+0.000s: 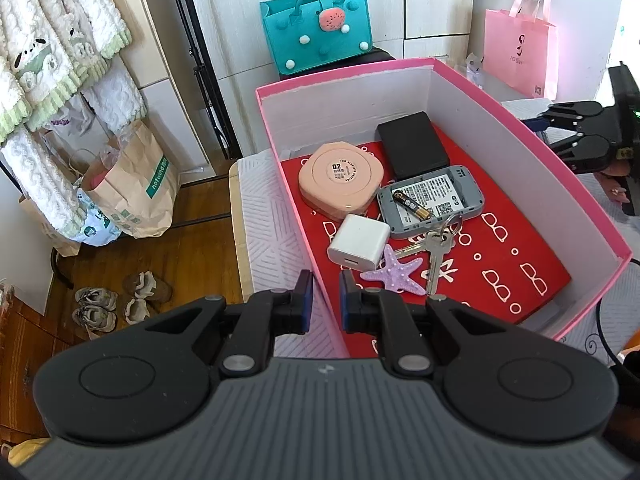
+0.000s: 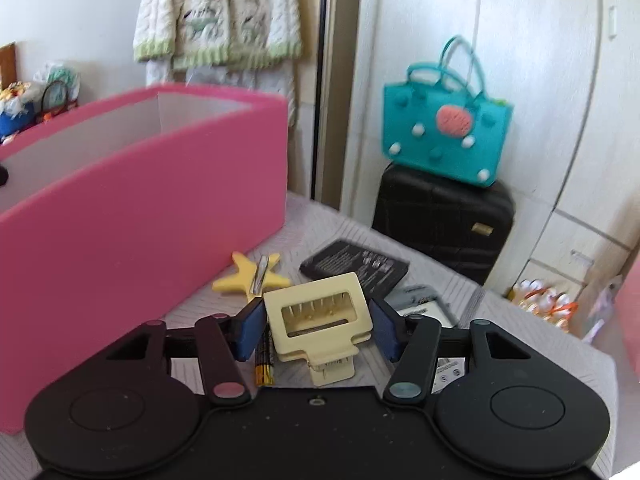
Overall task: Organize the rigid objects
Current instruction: 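Grasp the cream plastic holder on the table with the right gripper, then place the cream holder in the pink box beside the keys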
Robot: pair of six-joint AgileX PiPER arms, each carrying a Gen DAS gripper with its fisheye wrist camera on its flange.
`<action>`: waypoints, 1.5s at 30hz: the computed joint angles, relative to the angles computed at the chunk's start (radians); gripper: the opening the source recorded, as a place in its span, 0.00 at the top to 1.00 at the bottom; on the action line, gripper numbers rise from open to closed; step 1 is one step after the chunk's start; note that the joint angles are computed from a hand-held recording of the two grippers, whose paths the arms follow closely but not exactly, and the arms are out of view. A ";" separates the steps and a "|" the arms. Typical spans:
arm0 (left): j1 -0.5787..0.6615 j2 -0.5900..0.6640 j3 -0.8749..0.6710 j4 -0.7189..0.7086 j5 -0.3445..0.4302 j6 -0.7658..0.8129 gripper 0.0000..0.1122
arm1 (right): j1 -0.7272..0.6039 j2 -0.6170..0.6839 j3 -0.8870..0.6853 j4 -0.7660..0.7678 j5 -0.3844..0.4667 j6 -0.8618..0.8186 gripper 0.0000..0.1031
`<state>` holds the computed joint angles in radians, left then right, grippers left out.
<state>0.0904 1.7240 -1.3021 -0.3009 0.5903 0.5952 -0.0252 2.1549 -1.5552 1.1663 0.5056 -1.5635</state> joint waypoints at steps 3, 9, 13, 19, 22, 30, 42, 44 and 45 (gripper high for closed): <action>0.002 0.001 0.002 -0.012 -0.003 0.013 0.90 | 0.011 -0.073 0.105 0.147 -0.054 -0.089 0.40; 0.006 0.003 0.011 -0.044 -0.014 0.041 0.90 | 0.002 -0.201 0.253 0.344 -0.018 -0.166 0.40; 0.010 0.009 -0.004 -0.041 0.008 0.029 0.90 | -0.017 -0.266 0.296 0.359 0.106 -0.104 0.40; -0.008 0.014 -0.023 0.027 0.023 -0.054 0.90 | 0.005 -0.290 0.230 0.225 0.285 0.037 0.40; -0.023 0.010 -0.016 0.068 0.010 -0.098 0.90 | 0.047 -0.268 0.131 0.051 0.362 0.180 0.40; -0.031 0.003 -0.011 0.098 0.005 -0.171 0.90 | 0.199 -0.163 -0.158 -0.426 0.465 0.487 0.40; -0.055 -0.011 0.015 0.167 -0.036 -0.335 0.90 | 0.032 -0.350 0.214 0.096 0.267 0.025 0.31; -0.066 -0.016 0.032 0.207 -0.058 -0.376 0.90 | -0.008 -0.374 0.276 0.157 0.262 -0.009 0.29; -0.073 -0.013 0.032 0.225 -0.053 -0.397 0.90 | -0.020 -0.389 0.311 0.176 0.234 -0.021 0.29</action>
<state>0.0179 1.7105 -1.2705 -0.0756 0.5372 0.1980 -0.0449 1.7661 -1.2443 1.3424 0.7395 -1.5845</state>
